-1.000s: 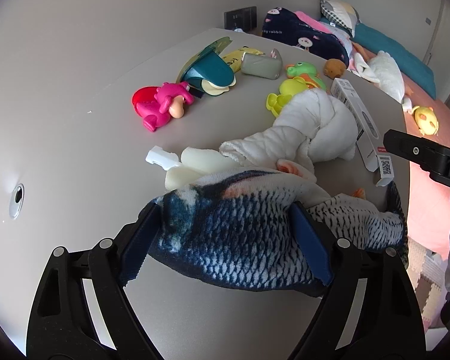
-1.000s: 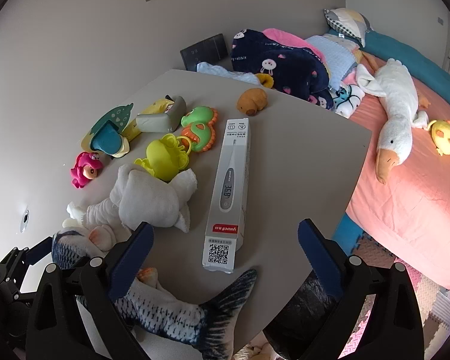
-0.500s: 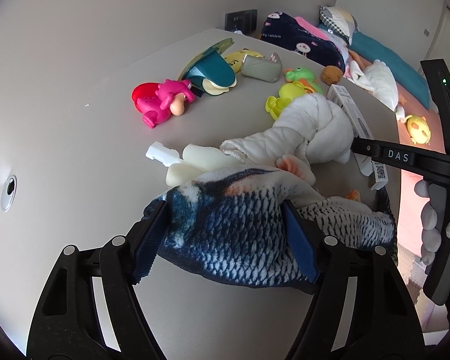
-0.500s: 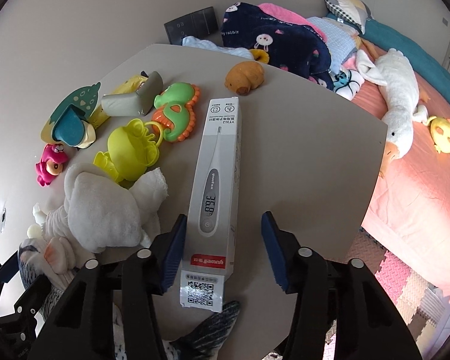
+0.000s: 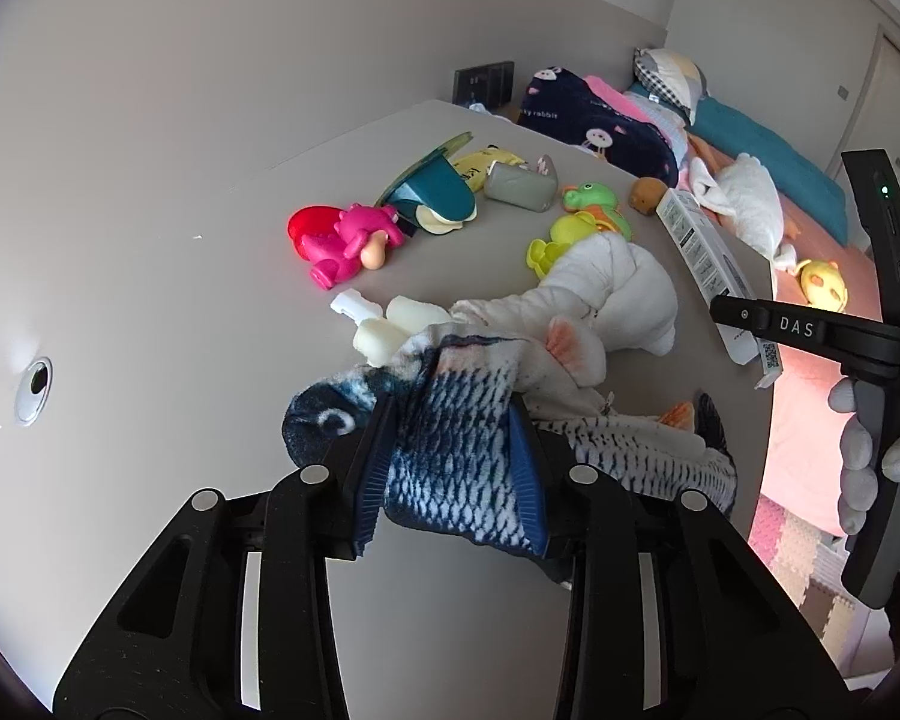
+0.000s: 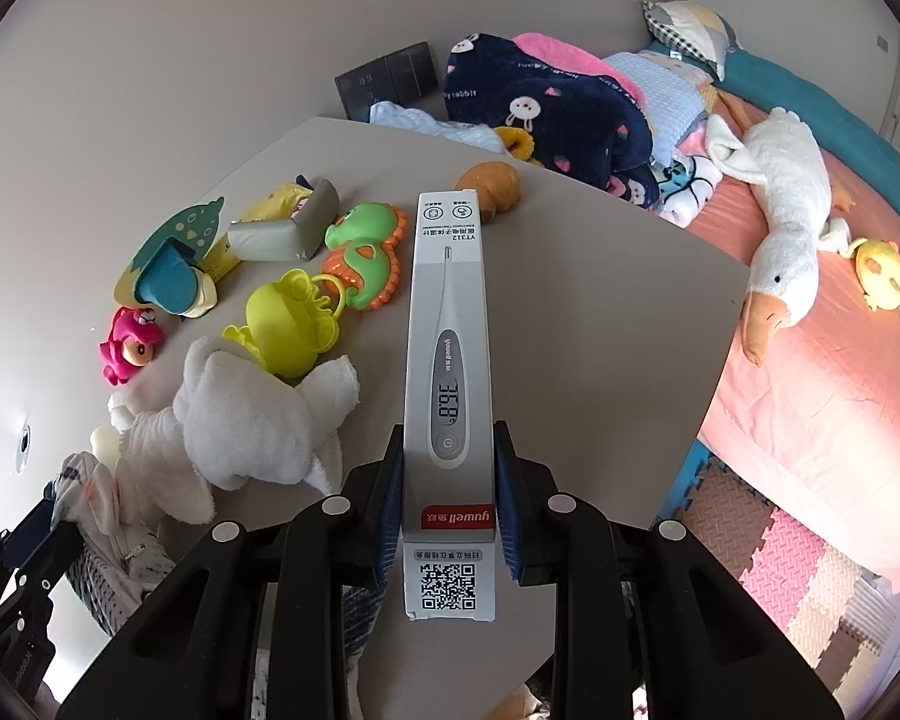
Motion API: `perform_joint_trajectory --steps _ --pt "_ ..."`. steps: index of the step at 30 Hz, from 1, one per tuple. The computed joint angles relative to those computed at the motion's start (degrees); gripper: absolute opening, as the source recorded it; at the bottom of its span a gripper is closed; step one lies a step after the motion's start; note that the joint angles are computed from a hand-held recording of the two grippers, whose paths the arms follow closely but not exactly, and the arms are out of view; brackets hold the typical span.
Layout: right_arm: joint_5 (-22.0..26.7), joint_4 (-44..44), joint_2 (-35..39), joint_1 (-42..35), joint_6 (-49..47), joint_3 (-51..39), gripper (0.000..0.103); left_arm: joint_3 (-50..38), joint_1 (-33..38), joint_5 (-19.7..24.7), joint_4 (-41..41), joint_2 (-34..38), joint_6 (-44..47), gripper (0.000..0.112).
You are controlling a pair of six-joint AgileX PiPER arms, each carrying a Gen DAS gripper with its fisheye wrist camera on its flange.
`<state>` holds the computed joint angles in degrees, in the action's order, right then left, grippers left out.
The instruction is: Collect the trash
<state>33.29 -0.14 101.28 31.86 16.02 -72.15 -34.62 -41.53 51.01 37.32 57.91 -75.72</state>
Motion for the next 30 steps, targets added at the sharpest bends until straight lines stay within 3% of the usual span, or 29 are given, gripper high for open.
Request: perform_joint_trajectory --steps 5,9,16,18,21,22,24,25,27,30 --pt "-0.9 0.2 -4.1 0.4 0.2 3.1 0.028 -0.8 -3.8 4.9 2.2 -1.6 -2.5 0.005" --pt "-1.3 0.1 -7.8 0.3 0.4 5.8 0.028 -2.0 -8.7 10.0 4.9 -2.7 -5.5 0.005" --pt "-1.9 -1.0 -13.1 0.4 1.8 9.8 0.028 -2.0 -14.1 15.0 5.9 -4.6 -9.2 0.004" --pt "-2.0 -0.4 -13.9 0.5 1.5 10.7 0.028 -1.9 -12.8 13.5 4.4 -4.4 -8.1 0.004" --pt "-2.2 2.5 -14.8 0.0 -0.2 12.1 0.029 -0.8 -5.8 6.7 -1.5 -4.6 -2.5 0.004" --pt "-2.2 2.4 -15.0 0.0 0.1 12.4 0.029 -0.8 -3.4 5.0 -4.3 -3.8 0.7 0.006" --pt "-2.4 1.4 -15.4 0.4 1.1 12.9 0.030 -1.3 -0.4 3.7 -8.4 -1.1 5.3 0.034" --pt "-2.3 -0.2 -15.6 0.8 2.7 13.0 0.031 -0.8 -1.3 3.9 -7.8 -0.9 4.2 0.064" --pt "-2.6 0.1 -16.1 0.9 2.4 13.4 0.031 0.1 -5.6 5.6 -2.4 -1.7 -2.2 0.070" --pt "-2.8 -1.7 -16.4 1.6 4.0 13.3 0.031 0.0 -4.2 4.3 -2.4 -1.7 -1.2 0.077"
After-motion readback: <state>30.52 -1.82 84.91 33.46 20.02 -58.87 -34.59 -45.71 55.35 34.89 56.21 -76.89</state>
